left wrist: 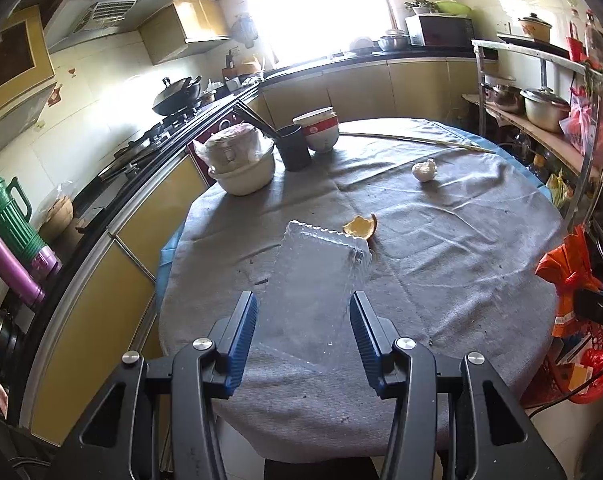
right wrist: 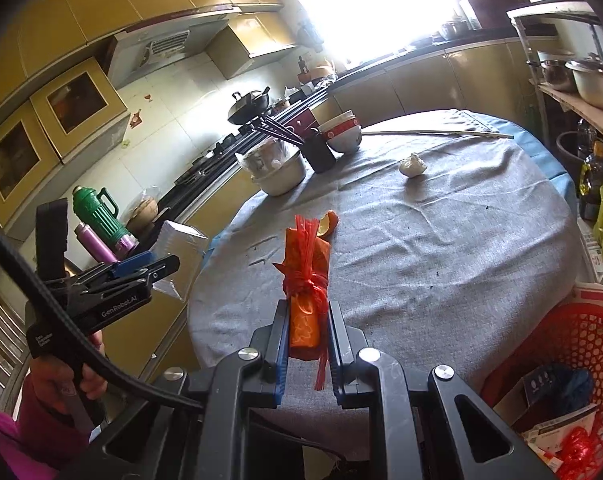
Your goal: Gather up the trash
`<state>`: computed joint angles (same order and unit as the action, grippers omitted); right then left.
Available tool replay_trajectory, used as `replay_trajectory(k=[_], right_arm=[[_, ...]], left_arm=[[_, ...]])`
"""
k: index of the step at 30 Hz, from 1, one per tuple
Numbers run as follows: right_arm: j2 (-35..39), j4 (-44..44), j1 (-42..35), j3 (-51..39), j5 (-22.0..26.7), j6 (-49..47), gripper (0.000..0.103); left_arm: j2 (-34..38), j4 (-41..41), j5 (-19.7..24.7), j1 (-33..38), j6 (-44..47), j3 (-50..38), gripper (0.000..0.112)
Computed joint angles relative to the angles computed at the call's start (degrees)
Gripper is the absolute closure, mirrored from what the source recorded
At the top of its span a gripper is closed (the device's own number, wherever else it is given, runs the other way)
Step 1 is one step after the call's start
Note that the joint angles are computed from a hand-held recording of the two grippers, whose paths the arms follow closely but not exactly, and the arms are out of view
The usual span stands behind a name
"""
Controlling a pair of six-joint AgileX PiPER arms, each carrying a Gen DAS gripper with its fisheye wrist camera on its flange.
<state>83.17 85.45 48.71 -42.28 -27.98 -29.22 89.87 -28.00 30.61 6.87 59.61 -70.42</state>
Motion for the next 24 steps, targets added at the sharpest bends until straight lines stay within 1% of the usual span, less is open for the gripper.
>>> replay_trajectory(k=[9, 16, 24], right_arm=[[-1.7, 0.0, 1.2, 2.5, -1.8, 1.5, 0.084], [-3.4, -0.9, 1.7, 5.3, -2.7, 4.7, 0.084], [-3.1, -1.3, 2.5, 5.9, -3.2, 6.3, 0.084]], left_arm=[[-1.0, 2.7, -0.7, -2.9, -2.3, 1.7, 0.062], [-2.0, 3.6, -1.3, -4.7, -2.6, 3.3, 0.062], [-2.4, 4.8, -0.8, -5.7, -3.5, 4.1, 0.062]])
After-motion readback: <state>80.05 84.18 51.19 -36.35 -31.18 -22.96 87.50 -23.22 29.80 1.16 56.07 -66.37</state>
